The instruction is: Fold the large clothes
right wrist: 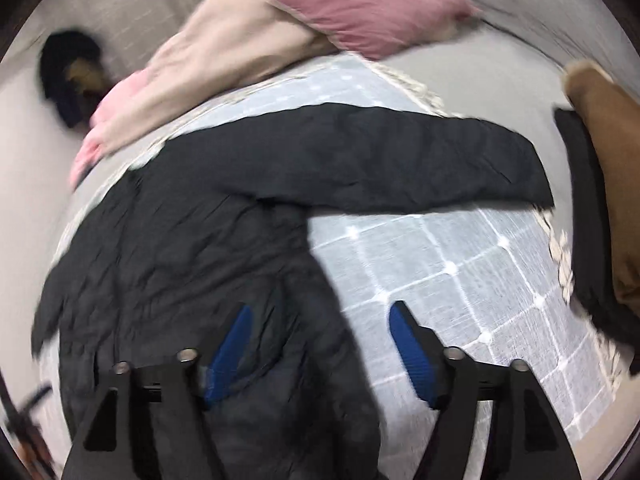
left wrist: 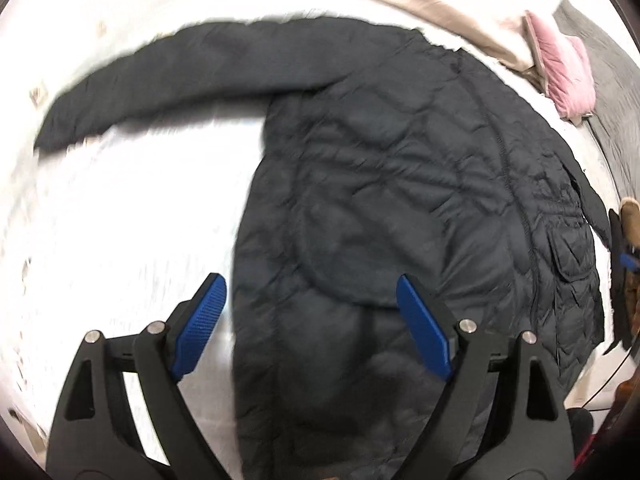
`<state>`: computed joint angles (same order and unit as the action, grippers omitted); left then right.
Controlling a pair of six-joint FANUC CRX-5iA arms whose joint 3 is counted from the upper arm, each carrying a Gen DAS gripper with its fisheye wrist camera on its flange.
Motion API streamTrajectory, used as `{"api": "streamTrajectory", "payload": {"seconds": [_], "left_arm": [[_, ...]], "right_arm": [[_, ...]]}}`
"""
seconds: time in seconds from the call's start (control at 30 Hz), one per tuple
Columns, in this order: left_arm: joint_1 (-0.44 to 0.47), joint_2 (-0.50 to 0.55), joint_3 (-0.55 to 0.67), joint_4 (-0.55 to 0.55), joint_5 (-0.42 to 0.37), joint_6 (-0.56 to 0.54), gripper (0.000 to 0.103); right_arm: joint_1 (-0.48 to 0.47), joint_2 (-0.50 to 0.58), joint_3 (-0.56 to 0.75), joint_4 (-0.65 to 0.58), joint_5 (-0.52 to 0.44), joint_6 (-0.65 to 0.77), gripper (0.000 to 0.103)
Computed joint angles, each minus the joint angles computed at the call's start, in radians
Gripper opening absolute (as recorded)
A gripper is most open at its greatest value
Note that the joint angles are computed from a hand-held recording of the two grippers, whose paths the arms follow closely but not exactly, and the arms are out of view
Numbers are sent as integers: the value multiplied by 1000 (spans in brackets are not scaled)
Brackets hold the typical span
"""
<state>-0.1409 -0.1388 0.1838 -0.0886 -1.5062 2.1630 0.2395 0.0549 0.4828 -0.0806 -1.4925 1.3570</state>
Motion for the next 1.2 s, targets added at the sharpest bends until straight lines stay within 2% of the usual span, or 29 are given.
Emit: {"api": "streamTrajectory", "payload": {"seconds": [0.03,0.13,0.27,0.33,0.37,0.4,0.43,0.47,0.5,0.53,0.6,0.73,0.83,0.93,0.97,1.0,1.07,1.1,1.13,1.2], "left_arm": [[27,-20,-36,31,2,-13,87],[102,-107,-164,132,27,-64,87],[195,-208,-312,285,52,-147,86],[230,-236,-373,371,81,-189,77],[252,-254,-422,435,103,-218,74],[274,-273,-481,517,130,-253,65],[276,-279,-509,553,144,-265,53],[266,-278,-507,540,150,-256,45],[249,-273,-488,506,150,-236,19],[241,-277,-479,488,158,-215,10],[257,-310,-480,482,176,-183,9],[255,-329,-461,437,155,-155,9],[211,-280,-439,389,100,-145,11],[180,-252,-398,360,73,-143,16],[177,-251,-379,350,66,-141,18],[180,-256,-370,342,65,-140,24],[221,-284,-367,343,72,-158,48],[254,-306,-371,345,80,-156,68],[289,-331,-383,348,94,-158,75],[369,-363,-386,346,118,-153,76]], "right_arm": [[-27,18,22,-34,-2,44,74],[-127,40,52,-159,-122,124,74],[-249,38,-8,-301,-199,105,74],[-287,20,-53,-362,-207,121,67],[-309,4,-75,-408,-206,140,60],[-332,-4,-86,-462,-209,156,49],[-374,4,-81,-569,-250,163,41],[-397,13,-78,-639,-280,163,28],[-396,11,-86,-666,-288,163,22],[-375,5,-93,-641,-278,166,19],[-315,-15,-105,-569,-249,163,14],[-241,-46,-111,-489,-230,181,12],[-173,-67,-155,-374,-194,182,13],[-91,-97,-207,-239,-149,166,20],[-53,-107,-219,-182,-139,159,29],[-15,-110,-222,-120,-139,145,38],[66,-114,-221,8,-137,105,43],[89,-115,-206,35,-126,97,45],[103,-117,-194,40,-117,85,46],[112,-104,-137,20,-103,57,59]]}}
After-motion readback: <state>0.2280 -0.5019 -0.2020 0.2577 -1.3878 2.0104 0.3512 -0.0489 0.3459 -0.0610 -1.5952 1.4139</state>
